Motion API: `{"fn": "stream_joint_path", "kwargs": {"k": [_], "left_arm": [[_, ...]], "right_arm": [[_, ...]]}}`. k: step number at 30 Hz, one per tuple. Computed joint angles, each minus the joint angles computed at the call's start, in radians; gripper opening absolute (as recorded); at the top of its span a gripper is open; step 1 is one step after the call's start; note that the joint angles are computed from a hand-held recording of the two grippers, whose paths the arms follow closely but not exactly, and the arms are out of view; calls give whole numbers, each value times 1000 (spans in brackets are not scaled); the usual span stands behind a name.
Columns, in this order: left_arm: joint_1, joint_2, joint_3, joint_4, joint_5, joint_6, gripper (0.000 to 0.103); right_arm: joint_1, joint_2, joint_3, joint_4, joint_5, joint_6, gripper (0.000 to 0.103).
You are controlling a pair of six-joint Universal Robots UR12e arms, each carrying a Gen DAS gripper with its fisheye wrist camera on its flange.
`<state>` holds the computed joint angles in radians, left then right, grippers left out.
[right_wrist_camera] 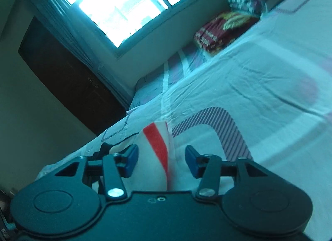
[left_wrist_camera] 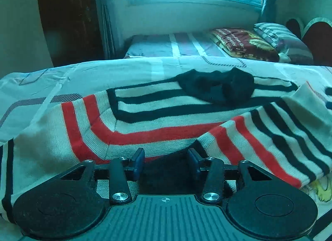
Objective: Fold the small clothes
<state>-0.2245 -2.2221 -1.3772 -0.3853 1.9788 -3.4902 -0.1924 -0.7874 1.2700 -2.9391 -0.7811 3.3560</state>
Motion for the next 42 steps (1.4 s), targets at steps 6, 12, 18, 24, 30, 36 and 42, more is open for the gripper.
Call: {"fn": "stream_joint_path", "kwargs": {"k": [6,12,18,24,30,36,42], "left_arm": [[-1,-1,-12,21,10,0,46],[4,-4,-12,27,5,1,47],[-16,-5,2,146,55,49,47],[-30,-104,177,-33,-38,105,62],[-28,-104,160,3,0,29,68],[-25,-106,156,-35,4,-16,79],[-22,-73,110,-32,-7,-17,80]], "right_arm": [[34,-1,-42,179,-62,-262,9],[49,-8,-12,90,-157,-223,9],[61,-22,15,-87,-197,-336,21],[107,21,-93,124,-327,-510,0],[90,-35,-7,69,-236,-534,26],[111,-83,101,17,-316,-659,24],[131,-106,139,17,-362,-751,30]]}}
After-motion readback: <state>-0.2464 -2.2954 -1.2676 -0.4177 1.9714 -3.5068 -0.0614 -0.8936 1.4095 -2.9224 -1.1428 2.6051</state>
